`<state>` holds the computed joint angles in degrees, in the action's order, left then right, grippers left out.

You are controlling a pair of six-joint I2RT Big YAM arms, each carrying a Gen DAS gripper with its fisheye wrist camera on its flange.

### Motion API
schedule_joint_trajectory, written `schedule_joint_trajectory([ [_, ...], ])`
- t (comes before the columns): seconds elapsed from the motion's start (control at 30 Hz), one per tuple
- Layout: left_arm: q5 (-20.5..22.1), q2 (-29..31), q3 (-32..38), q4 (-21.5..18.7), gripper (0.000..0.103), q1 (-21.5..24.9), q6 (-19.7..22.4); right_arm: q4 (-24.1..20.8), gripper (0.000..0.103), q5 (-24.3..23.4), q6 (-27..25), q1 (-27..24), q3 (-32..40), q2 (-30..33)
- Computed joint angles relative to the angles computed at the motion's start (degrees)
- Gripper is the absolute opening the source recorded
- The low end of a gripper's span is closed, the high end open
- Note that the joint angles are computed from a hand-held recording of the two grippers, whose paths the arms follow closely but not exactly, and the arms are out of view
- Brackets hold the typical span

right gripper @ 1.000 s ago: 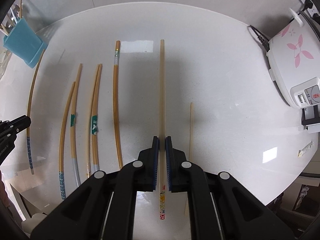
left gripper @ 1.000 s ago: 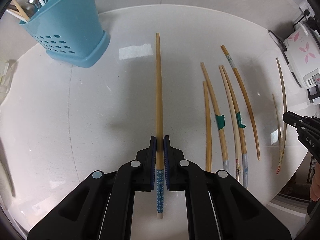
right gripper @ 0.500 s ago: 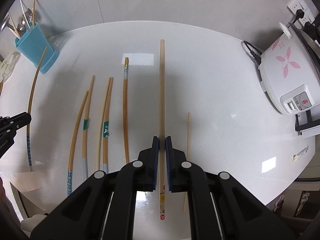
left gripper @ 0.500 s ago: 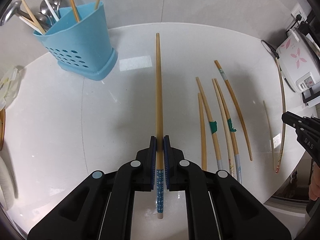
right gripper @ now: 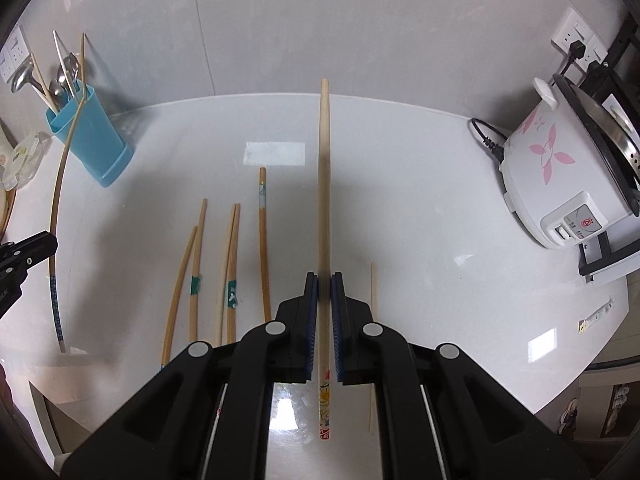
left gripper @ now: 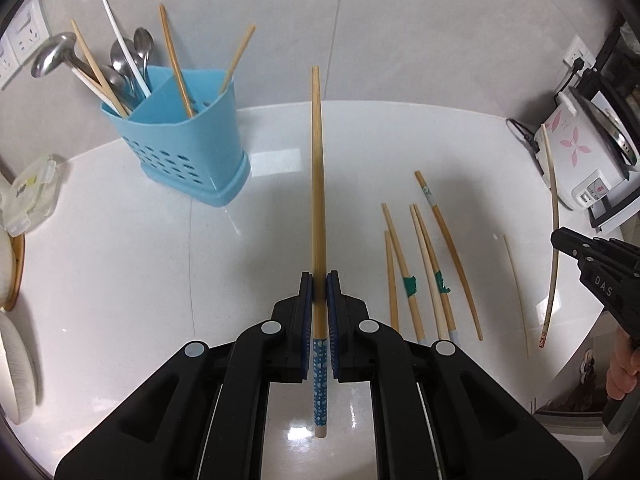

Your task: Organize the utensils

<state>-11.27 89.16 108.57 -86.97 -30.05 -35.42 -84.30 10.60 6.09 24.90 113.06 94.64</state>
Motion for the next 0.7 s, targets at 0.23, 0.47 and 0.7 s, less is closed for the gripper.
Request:
schedule_joint_trajectory([
  [0.23,-1.3,-0.1,2.1,0.4,0.007,0.1,1.0,1.4,0.006,0.3,1.3,0.4,1.6,-0.2],
  [0.47,-2.7,-0.3,4.1,2.0,0.007,0.4,2.2,3.8,0.006,1.2,3.2,0.9,3.7,-0.2],
  [0.7,-2.9,0.0,6.7,3.8,0.007,1.3,4.9,5.0,0.006,1.8,3.4,1.4,7.8,1.0],
])
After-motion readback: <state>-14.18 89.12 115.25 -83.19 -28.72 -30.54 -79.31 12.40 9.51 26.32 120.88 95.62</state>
